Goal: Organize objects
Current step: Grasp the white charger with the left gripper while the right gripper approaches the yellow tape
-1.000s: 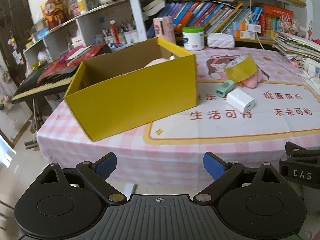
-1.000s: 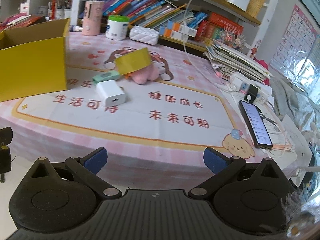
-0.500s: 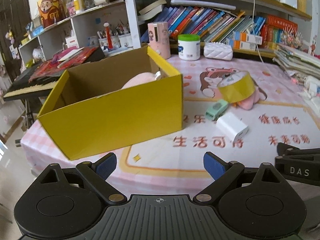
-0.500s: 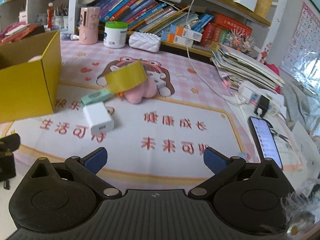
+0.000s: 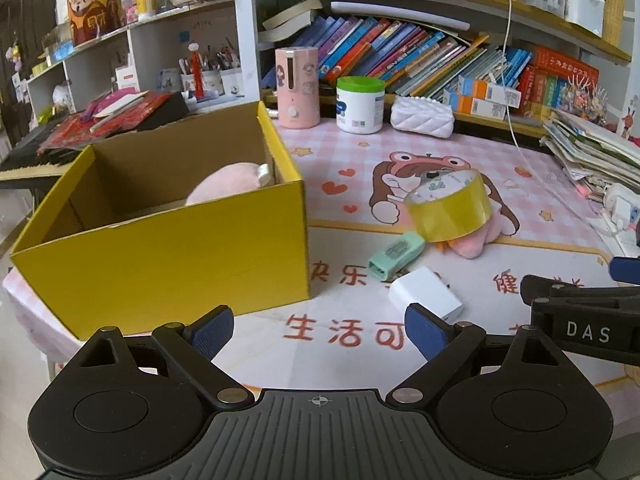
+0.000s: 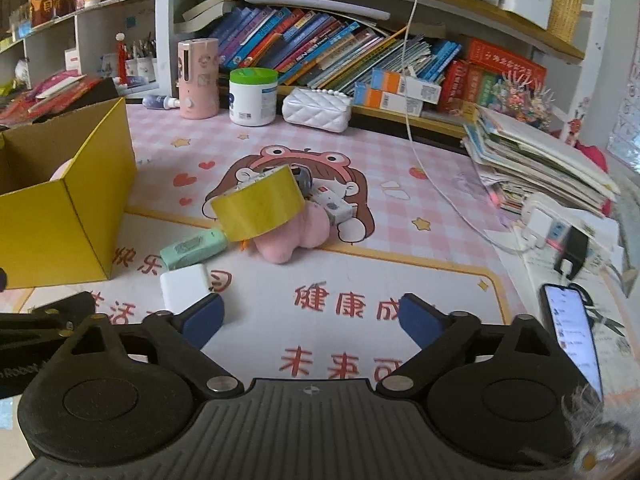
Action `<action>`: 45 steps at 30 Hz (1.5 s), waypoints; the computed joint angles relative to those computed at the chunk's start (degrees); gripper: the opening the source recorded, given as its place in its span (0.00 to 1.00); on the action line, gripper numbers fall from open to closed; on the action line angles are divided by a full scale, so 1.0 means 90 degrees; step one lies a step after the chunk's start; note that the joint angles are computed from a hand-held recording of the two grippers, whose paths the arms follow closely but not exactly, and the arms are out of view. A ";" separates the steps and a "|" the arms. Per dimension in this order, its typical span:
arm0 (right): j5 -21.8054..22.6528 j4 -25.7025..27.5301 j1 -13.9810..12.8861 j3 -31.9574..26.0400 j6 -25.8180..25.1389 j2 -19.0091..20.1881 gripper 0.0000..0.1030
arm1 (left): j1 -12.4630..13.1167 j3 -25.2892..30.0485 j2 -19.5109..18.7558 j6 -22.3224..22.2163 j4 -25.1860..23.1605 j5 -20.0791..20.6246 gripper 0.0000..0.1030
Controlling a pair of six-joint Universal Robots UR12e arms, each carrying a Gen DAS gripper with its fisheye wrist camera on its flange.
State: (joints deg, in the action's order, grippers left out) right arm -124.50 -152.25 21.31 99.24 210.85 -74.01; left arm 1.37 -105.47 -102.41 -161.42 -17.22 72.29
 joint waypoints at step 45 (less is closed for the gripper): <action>0.1919 -0.1706 -0.0969 0.0010 -0.2541 0.0311 0.93 | -0.0649 0.0696 -0.0566 -0.0947 -0.0884 0.0700 0.40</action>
State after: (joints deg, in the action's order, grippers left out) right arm -107.22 -167.61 12.59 99.33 187.99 -71.21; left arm -4.47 -99.20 -107.50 -169.94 -25.18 78.59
